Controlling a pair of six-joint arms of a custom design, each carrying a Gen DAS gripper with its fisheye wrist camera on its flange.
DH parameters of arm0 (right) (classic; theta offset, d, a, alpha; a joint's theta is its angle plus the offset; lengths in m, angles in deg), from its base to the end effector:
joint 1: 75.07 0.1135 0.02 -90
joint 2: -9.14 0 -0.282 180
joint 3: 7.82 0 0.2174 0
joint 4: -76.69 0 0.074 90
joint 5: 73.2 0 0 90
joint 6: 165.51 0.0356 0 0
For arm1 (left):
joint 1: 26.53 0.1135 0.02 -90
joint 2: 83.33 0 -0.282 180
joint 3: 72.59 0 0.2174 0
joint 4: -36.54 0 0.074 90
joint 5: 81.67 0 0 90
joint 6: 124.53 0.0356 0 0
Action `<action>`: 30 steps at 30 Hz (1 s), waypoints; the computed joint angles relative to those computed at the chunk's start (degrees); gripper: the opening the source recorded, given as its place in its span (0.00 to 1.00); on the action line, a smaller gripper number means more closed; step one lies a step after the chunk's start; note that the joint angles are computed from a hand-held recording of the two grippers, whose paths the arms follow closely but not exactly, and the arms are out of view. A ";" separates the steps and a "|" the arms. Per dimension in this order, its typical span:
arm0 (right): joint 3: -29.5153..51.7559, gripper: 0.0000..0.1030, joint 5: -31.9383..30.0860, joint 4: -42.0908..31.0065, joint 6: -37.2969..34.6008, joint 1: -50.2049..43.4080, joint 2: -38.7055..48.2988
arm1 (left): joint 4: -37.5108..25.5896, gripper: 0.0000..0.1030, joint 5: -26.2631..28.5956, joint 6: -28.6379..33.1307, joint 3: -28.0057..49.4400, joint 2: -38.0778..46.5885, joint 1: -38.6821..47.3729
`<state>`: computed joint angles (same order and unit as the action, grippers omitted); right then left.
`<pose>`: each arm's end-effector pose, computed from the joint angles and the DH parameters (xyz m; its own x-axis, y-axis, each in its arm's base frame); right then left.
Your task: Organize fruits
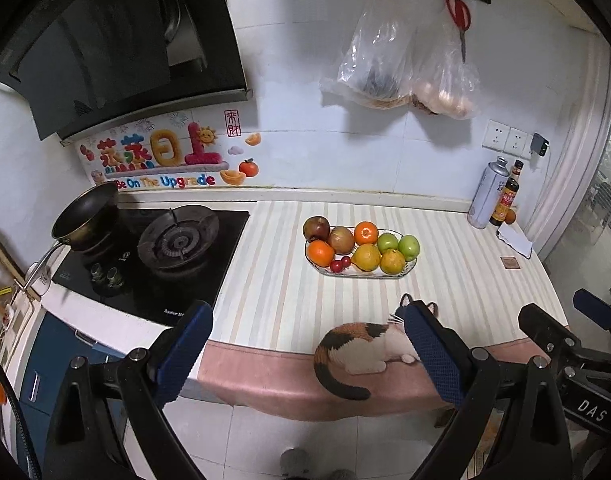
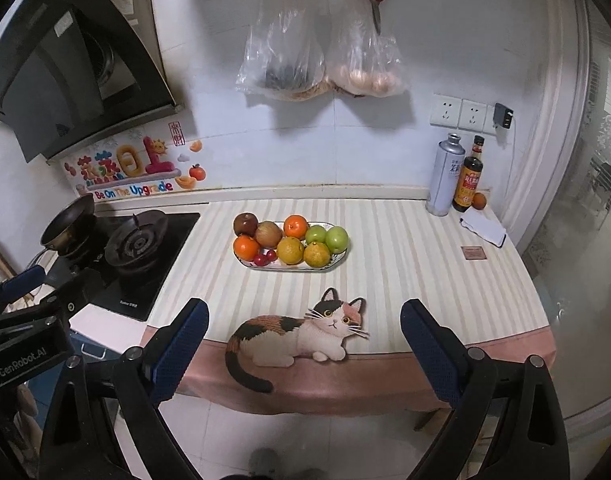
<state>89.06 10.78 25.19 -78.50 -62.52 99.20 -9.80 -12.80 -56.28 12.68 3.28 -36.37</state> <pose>0.3056 0.0719 0.3444 -0.6703 -0.2024 -0.7139 -0.3243 0.9453 0.0366 0.2907 -0.0374 0.3107 -0.6471 -0.2386 -0.7241 -0.3440 0.9390 -0.0019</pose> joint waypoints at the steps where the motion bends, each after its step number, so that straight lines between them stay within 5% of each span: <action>1: -0.09 0.96 0.00 -0.46 -0.02 -0.11 -0.72 | -0.52 0.95 -0.09 -0.54 -0.37 -0.90 -0.54; 13: -4.82 0.96 0.15 -6.94 -0.14 0.14 -15.02 | -8.25 0.95 -5.17 -4.34 -3.05 -10.35 -7.94; 30: -4.19 0.99 -2.34 -10.22 -0.27 -1.38 -16.94 | -10.63 0.95 -4.54 -6.01 -4.61 -14.16 -9.07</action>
